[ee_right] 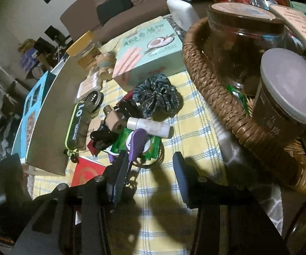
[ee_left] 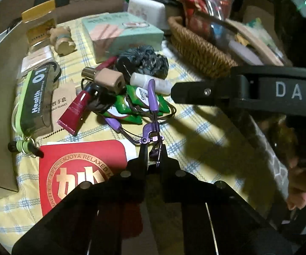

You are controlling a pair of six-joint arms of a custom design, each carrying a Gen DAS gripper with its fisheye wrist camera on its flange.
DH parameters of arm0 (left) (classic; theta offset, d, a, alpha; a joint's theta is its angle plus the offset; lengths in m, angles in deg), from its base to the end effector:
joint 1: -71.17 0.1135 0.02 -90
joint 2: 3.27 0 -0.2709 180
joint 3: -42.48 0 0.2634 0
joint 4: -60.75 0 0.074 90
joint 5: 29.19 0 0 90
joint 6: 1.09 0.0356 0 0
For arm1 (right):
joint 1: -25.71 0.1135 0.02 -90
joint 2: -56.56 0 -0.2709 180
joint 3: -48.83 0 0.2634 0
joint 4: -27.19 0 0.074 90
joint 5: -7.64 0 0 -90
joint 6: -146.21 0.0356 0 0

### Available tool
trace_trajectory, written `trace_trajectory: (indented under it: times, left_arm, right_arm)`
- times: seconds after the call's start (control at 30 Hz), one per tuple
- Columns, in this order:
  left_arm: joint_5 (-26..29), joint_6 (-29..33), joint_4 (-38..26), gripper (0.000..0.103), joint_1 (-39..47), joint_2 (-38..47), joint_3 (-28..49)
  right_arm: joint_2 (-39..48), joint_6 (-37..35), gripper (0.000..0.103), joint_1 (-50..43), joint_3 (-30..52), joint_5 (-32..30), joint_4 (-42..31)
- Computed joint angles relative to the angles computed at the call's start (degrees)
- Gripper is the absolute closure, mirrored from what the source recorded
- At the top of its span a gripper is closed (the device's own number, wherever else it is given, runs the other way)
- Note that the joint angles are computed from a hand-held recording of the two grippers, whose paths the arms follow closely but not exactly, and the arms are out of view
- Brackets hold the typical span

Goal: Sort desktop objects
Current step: 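Reach the left gripper to the purple eyelash curler and grasp it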

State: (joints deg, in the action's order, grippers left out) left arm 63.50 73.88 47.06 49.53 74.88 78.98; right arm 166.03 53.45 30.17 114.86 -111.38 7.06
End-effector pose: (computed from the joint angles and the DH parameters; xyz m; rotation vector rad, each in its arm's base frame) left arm 0.2071 -0.0840 0.1135 0.1666 2.5592 -0.3089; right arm 0.3459 0.0443 0.0937 -0.3226 2.5947 0.6844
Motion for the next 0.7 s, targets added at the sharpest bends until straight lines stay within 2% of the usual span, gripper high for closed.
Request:
trace_trajectory:
  times: [0.1,0.2,0.3,0.43,0.57,0.7]
  left_arm:
    - [4.6,-1.0,0.5,0.094,2.8,-3.5,-1.9]
    - [8.8,-0.7,-3.8,0.095,6.1,-10.5,-2.9]
    - [12.0,2.5,-14.7,0.095,9.9,-23.0,-2.6]
    - [18.4,9.4,-29.9,0.095,19.7,-36.0,0.6]
    - [25.8,16.7,-40.4,0.095,30.7,-42.1,4.2]
    - [33.4,26.8,-50.8,0.095,43.4,-45.1,7.8]
  right_arm:
    - [0.4,0.5,0.057,-0.4,0.6,-1.5,-0.3]
    - [0.6,2.1,0.057,-1.8,0.8,-4.1,0.0]
    - [1.3,3.2,0.057,-3.1,1.2,-6.5,-0.3]
    - [1.5,3.2,0.057,-2.4,1.2,-5.1,0.3]
    - [1.2,3.5,0.057,-0.7,0.4,-4.0,1.7]
    - [-0.8,2.9,0.057,1.7,-1.9,0.1,4.6]
